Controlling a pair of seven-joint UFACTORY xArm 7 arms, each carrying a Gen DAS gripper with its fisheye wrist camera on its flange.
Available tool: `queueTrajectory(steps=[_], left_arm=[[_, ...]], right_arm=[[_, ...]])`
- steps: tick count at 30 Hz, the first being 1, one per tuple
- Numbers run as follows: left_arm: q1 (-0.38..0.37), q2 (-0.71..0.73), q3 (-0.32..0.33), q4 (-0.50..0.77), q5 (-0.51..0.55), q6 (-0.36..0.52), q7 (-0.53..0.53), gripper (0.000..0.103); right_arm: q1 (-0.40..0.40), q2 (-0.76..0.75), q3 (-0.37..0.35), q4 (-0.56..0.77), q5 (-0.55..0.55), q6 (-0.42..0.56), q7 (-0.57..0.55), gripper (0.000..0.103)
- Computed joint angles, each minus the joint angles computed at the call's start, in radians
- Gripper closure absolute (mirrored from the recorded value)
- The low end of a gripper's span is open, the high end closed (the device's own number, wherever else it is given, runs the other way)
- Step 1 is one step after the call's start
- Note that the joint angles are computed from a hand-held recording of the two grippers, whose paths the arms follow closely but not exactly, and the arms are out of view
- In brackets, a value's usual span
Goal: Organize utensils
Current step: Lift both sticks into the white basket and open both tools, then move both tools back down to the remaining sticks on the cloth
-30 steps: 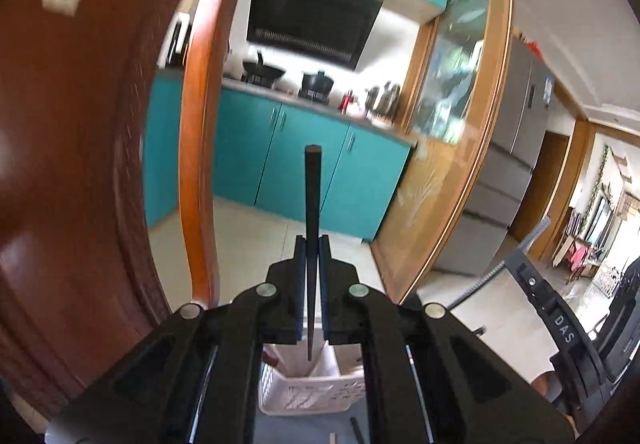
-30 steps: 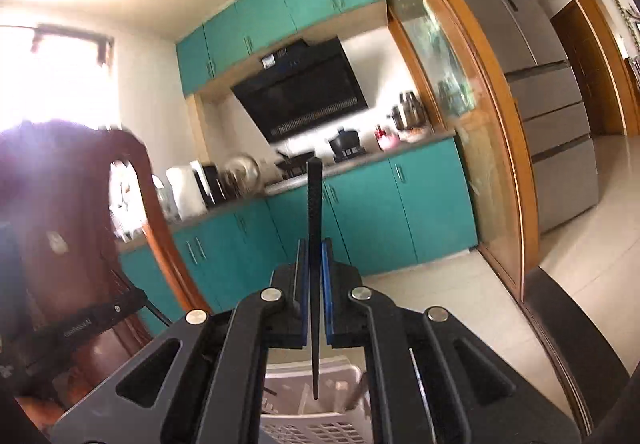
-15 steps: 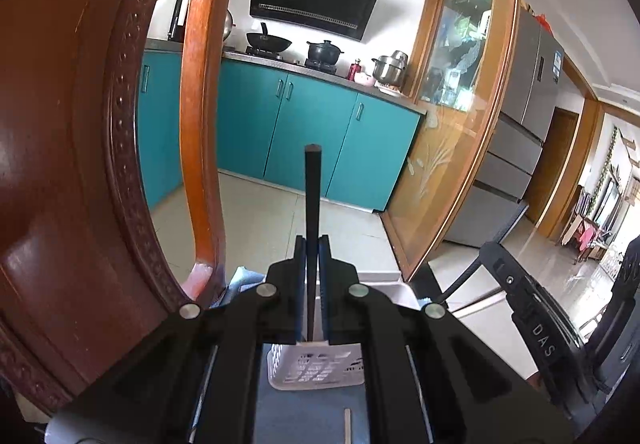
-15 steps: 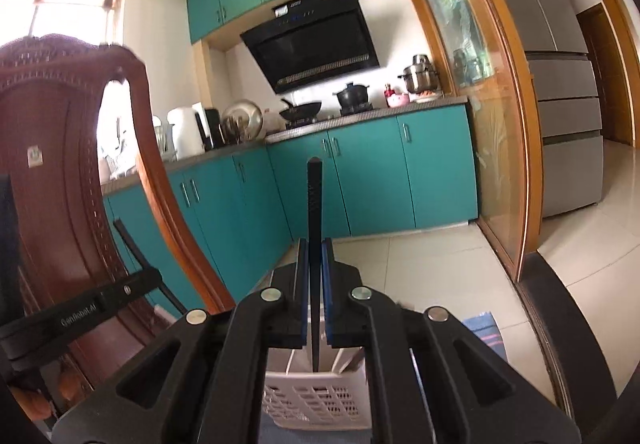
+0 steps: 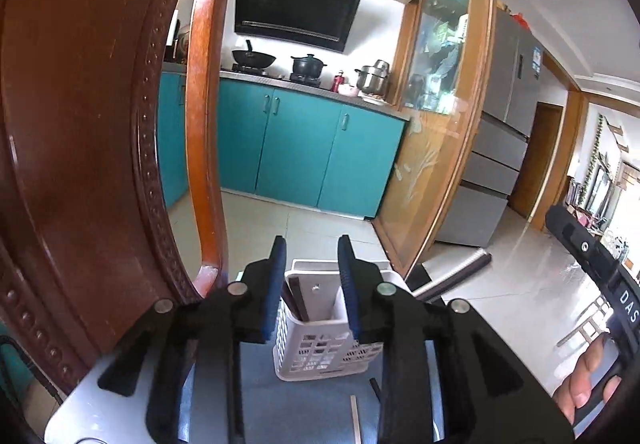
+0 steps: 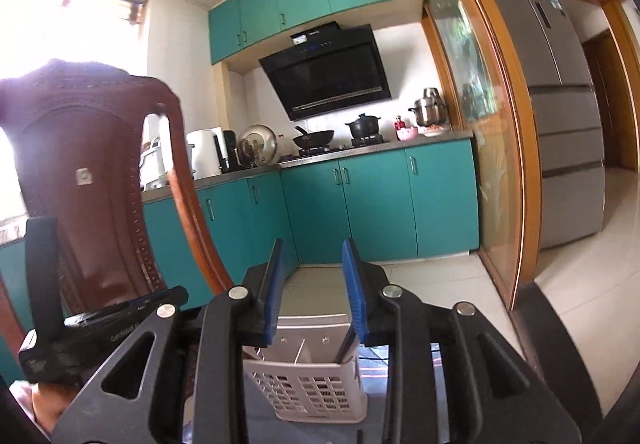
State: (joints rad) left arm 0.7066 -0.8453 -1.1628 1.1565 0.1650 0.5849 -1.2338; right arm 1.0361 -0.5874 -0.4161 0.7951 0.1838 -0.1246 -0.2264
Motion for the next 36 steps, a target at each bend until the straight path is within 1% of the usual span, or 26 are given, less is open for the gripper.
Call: queueTrajectory(steps=[1, 2, 3, 4, 5, 6, 7, 8, 9, 11, 13, 14, 17, 20, 23, 28, 32, 36], left_arm=[[-0.008, -0.004, 0.001, -0.001, 0.001, 0.006, 0.004, 0.07], [-0.012, -0.008, -0.003, 0.002, 0.004, 0.014, 0.01, 0.066], [-0.013, -0.014, -0.009, 0.007, 0.006, 0.025, 0.015, 0.062], [-0.014, -0.02, -0.017, 0.012, 0.006, 0.04, 0.023, 0.061], [-0.013, -0.025, -0.024, 0.014, 0.002, 0.051, 0.029, 0.057], [-0.012, -0.032, -0.033, 0.019, -0.003, 0.068, 0.035, 0.052], [-0.011, -0.043, -0.047, 0.023, -0.012, 0.093, 0.038, 0.049], [-0.008, -0.057, -0.055, 0.024, -0.023, 0.109, 0.038, 0.044], [-0.001, -0.083, -0.067, 0.029, -0.037, 0.142, 0.027, 0.04], [0.009, -0.109, -0.086, 0.04, -0.065, 0.183, 0.033, 0.037], [0.024, -0.11, -0.111, 0.062, -0.088, 0.216, 0.069, 0.035], [0.033, -0.117, -0.121, 0.072, -0.097, 0.229, 0.084, 0.035], [0.049, -0.138, -0.135, 0.09, -0.123, 0.251, 0.129, 0.03], [0.063, -0.161, -0.135, 0.103, -0.149, 0.269, 0.168, 0.029], [0.066, -0.182, -0.13, 0.104, -0.185, 0.282, 0.198, 0.027], [0.085, -0.202, -0.122, 0.106, -0.251, 0.294, 0.249, 0.026], [0.098, -0.223, -0.114, 0.109, -0.299, 0.308, 0.286, 0.025], [0.106, -0.241, -0.109, 0.108, -0.336, 0.313, 0.306, 0.025]], right_arm=[[0.012, -0.024, -0.012, -0.016, -0.01, 0.009, -0.015, 0.072], [0.05, -0.061, -0.046, -0.037, -0.019, 0.023, -0.043, 0.071], [0.086, -0.093, -0.076, -0.052, -0.02, 0.039, -0.068, 0.066], [0.116, -0.127, -0.106, -0.07, -0.015, 0.072, -0.093, 0.061], [0.119, -0.147, -0.121, -0.084, 0.0, 0.128, -0.106, 0.06], [0.11, -0.149, -0.127, -0.087, 0.017, 0.173, -0.11, 0.059], [0.084, -0.139, -0.127, -0.095, 0.037, 0.22, -0.102, 0.059], [0.053, -0.119, -0.115, -0.094, 0.052, 0.255, -0.088, 0.059], [0.004, -0.085, -0.091, -0.089, 0.062, 0.302, -0.062, 0.059], [-0.108, -0.01, -0.015, -0.069, 0.052, 0.379, -0.007, 0.059], [-0.171, 0.031, 0.041, -0.06, 0.041, 0.401, 0.008, 0.051], [-0.202, 0.048, 0.072, -0.056, 0.032, 0.414, 0.013, 0.05], [-0.234, 0.075, 0.121, -0.051, 0.046, 0.435, -0.008, 0.045], [-0.275, 0.1, 0.17, -0.043, 0.06, 0.45, -0.022, 0.043], [-0.344, 0.126, 0.237, -0.046, 0.056, 0.477, -0.01, 0.043], [-0.468, 0.188, 0.33, -0.025, 0.055, 0.556, 0.024, 0.043], [-0.536, 0.24, 0.388, -0.005, 0.066, 0.624, 0.037, 0.043], [-0.608, 0.266, 0.472, -0.011, 0.029, 0.636, 0.055, 0.043]])
